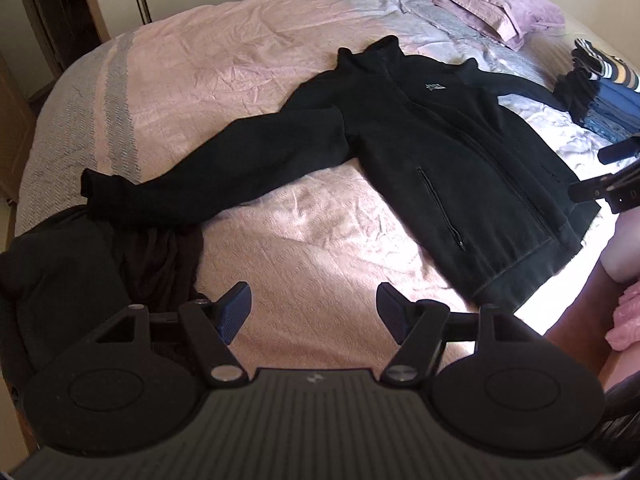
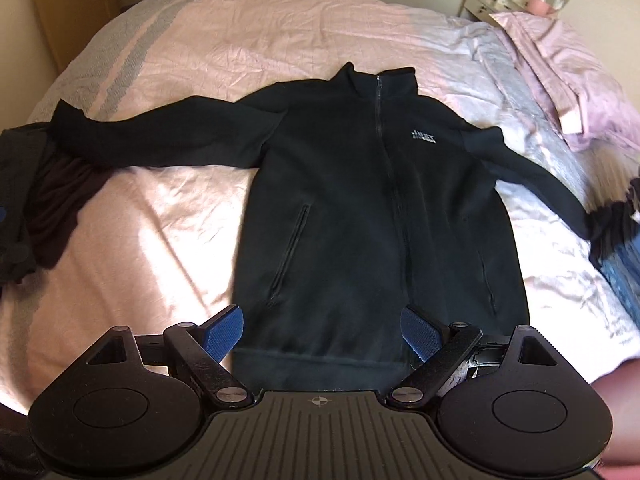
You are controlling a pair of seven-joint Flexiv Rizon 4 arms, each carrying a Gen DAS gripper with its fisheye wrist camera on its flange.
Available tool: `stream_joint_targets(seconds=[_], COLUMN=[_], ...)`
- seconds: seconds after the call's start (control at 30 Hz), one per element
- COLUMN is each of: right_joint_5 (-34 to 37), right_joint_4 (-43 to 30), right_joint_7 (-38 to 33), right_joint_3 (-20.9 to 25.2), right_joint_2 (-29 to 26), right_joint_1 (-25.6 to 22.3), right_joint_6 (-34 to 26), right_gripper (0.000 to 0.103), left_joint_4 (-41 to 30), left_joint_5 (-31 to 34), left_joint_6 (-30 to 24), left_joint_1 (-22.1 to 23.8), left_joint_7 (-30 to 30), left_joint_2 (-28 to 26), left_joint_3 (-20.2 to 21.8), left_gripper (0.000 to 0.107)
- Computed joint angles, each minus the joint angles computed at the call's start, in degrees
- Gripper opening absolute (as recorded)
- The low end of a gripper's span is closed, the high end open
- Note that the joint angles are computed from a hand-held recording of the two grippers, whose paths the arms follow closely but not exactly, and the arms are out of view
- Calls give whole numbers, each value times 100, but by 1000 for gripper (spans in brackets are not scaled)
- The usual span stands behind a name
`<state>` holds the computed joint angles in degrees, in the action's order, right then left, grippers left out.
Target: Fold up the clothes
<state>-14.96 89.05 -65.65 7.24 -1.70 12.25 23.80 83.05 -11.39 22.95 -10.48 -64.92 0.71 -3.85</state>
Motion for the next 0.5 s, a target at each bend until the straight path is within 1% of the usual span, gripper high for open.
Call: stream_joint_targets(seconds=[0.07,0.13,0.2,0.27,0.33,0.4,0.5], right_joint_5=[367,752,965,1133,1392,1589,1684], right_joint_4=[-117,-305,-481,-754,-1085,-1309,-1747], right_joint_7=[-484,-1127,-1753,-2405,-2939,-3417,-3868], right_joint_3=[-73,-106,-82,-19,69,173,296], right_joint_2=[-142,-337,-558,-821,-1104,-1341,-1798], right_joint_1=[-79,-145,-158,-121,-71,-7,209], right_joint_6=[268,452,685,736,776,1066,1434], right_gripper=[89,89,89,89,89,89,89], left_joint_4=[-112,-278,-401,-549,-747,-937,-1256], left_joint_5=[202,457,700,950,1209,1400,1613], left_joint_6=[96,143,239,274,186,98,-57], left_joint_1=[-12,-3,20,62,124,199,337], left_joint_7=[-318,-689,-952,-1118,-1075,-837,-419], left_joint_2=[-58,-125,-158,-204,-284,-385,-617], left_joint_3=[-43,-57,-32,-2,32,76,158], left_gripper=[66,71,78,79,82,89,91])
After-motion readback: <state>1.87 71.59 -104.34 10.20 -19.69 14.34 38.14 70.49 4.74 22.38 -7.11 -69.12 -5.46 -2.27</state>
